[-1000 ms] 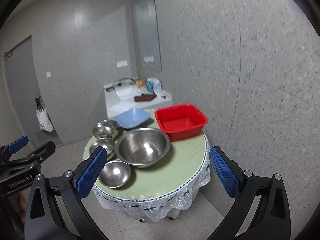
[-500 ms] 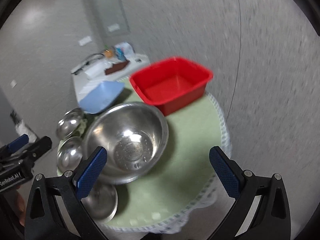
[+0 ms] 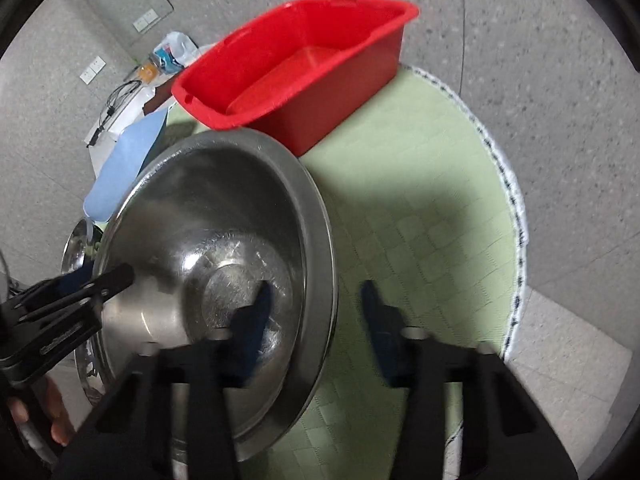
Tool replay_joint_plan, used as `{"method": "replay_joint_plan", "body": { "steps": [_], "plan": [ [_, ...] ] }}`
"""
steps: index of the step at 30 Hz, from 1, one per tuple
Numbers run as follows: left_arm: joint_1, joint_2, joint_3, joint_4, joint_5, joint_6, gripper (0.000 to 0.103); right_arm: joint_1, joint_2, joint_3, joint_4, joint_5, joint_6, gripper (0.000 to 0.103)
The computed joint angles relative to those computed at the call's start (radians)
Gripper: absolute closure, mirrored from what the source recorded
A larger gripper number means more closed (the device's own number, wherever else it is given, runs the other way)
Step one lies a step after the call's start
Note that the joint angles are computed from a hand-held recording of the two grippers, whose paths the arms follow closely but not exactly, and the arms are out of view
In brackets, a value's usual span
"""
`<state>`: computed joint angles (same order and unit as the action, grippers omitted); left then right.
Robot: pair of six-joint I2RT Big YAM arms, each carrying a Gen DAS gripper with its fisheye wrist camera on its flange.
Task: Organize plates and bowls
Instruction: 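Grasp the rim of the large steel bowl with both grippers, then carry the large steel bowl into the red basin and open both grippers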
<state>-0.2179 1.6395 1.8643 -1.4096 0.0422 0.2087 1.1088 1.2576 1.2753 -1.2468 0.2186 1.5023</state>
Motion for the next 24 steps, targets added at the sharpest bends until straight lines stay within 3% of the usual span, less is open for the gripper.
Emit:
{"method": "replay_joint_plan", "body": {
  "steps": [3, 8, 17, 21, 24],
  "plan": [
    [0.005, 0.038, 0.032, 0.001, 0.015, 0.014, 0.083, -0.004, -0.036, -0.045, 0.081, -0.019, 0.007, 0.089],
    [0.009, 0.061, 0.042, 0.018, 0.08, 0.016, 0.087, 0.007, -0.061, -0.056, 0.07, -0.022, 0.022, 0.089],
    [-0.02, -0.013, 0.026, 0.001, 0.162, 0.016, 0.09, 0.031, -0.189, -0.076, -0.043, 0.009, 0.028, 0.089],
    [-0.057, -0.048, 0.062, 0.0, 0.183, -0.035, 0.09, -0.014, -0.232, -0.032, -0.12, 0.037, -0.042, 0.089],
    [-0.064, -0.013, 0.18, 0.0, 0.197, -0.08, 0.09, -0.119, -0.238, 0.027, -0.136, 0.047, -0.192, 0.089]
  ]
}}
